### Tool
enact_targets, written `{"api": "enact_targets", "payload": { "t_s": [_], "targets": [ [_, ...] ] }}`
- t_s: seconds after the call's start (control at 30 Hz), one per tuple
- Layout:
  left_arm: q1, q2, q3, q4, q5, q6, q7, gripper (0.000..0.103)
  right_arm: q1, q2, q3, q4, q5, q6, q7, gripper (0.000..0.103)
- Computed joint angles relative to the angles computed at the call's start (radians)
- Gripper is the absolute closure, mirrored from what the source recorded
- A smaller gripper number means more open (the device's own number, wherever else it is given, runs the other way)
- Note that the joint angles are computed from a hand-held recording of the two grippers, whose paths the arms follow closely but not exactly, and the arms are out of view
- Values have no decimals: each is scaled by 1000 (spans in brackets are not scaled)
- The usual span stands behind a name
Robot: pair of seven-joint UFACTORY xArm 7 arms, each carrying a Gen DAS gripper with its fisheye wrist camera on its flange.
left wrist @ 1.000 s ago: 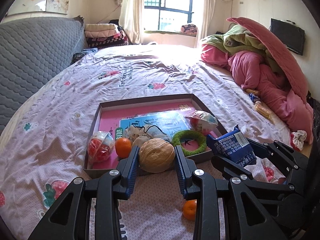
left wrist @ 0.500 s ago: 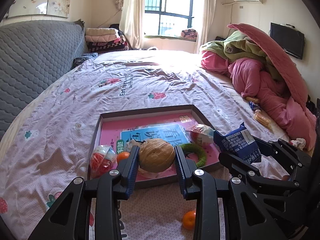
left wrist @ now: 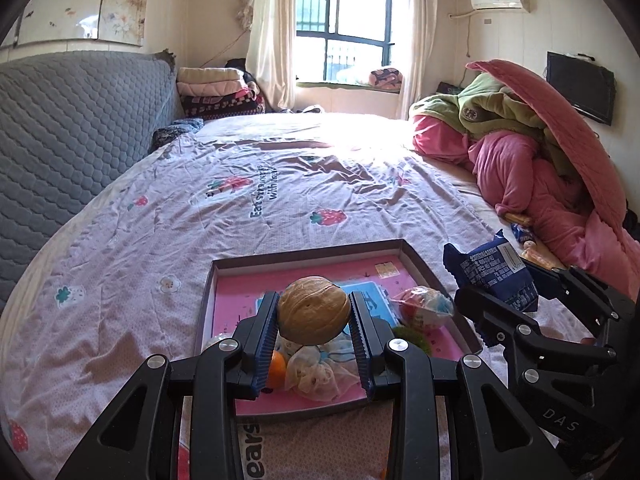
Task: Organize objects
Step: 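Lift the walnut with left tool while right tool lifts the biscuit pack over the tray, then lower the walnut onto the lace bag while right tool lowers the biscuit pack into the tray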
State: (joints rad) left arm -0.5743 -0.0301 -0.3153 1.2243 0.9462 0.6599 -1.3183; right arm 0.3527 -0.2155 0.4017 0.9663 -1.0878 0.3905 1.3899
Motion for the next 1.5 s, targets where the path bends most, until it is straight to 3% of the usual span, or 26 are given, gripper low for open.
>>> {"api": "enact_targets", "payload": {
  "t_s": [0.33, 0.57, 0.9, 1.5],
  "targets": [
    [-14, 90, 44, 82, 20, -5, 7, 68, 14, 63, -30, 72, -61, -3, -8, 48],
    [-50, 163, 88, 120, 36, -12, -15, 68, 39, 105, -71, 66, -37, -15, -32, 48],
    [-90, 242, 135, 136, -4, -16, 39, 68, 82, 168, -109, 62, -15, 25, -48, 48],
    [-115, 289, 180, 120, -45, -91, 41, 68, 129, 217, -157, 48, 1, 44, -52, 48]
  ]
}}
